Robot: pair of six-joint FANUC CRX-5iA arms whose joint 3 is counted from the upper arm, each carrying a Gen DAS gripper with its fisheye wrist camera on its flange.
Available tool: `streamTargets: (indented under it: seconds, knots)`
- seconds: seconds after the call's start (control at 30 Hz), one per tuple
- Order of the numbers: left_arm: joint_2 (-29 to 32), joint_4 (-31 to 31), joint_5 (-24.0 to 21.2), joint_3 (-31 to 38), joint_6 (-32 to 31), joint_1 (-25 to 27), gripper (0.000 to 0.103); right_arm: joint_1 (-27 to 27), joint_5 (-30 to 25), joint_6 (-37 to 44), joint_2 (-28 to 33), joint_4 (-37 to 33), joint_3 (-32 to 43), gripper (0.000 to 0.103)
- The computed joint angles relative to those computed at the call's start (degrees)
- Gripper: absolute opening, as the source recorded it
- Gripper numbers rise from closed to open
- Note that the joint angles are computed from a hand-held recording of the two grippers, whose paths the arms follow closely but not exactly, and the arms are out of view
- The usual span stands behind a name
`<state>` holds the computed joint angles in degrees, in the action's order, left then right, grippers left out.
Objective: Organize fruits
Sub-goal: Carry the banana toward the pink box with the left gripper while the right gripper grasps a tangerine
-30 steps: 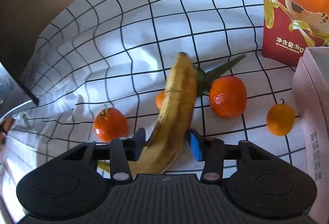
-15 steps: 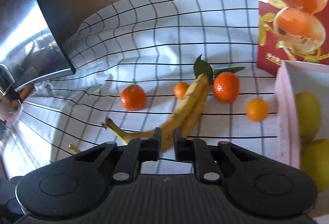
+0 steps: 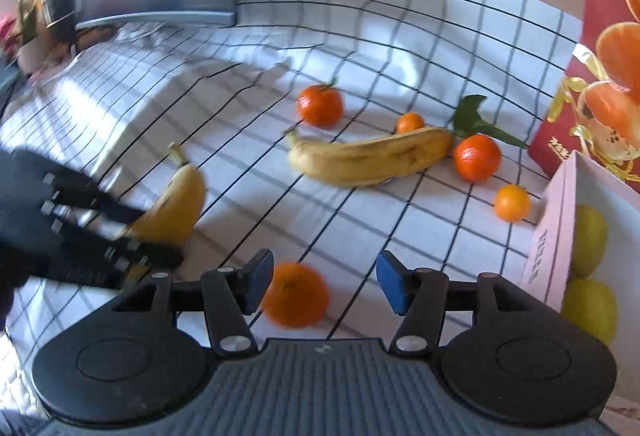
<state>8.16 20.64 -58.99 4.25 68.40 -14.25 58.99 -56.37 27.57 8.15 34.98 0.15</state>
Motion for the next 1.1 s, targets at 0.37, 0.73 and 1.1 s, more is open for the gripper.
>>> streamTargets:
  seconds: [0.37,0.73,1.1]
  knots:
    - [1.54,-2.85,-2.34,3.15,2.10,-1.53,0.060,0.99,3.24,-5.98,0.56,4.27,-4.10,0.054]
    - [2.17,-5.99,-3.02,5.16,4.67,-2.46,0.050,4.49,0.95,-11.10,-5.40,9.93,-10.12,0.043]
    - [-1.30,-1.01,1.87,4.19,3.42,-3.39,0.042,12.79,-13.90,-23.98,-16.84,14.54,-19.77,0.043]
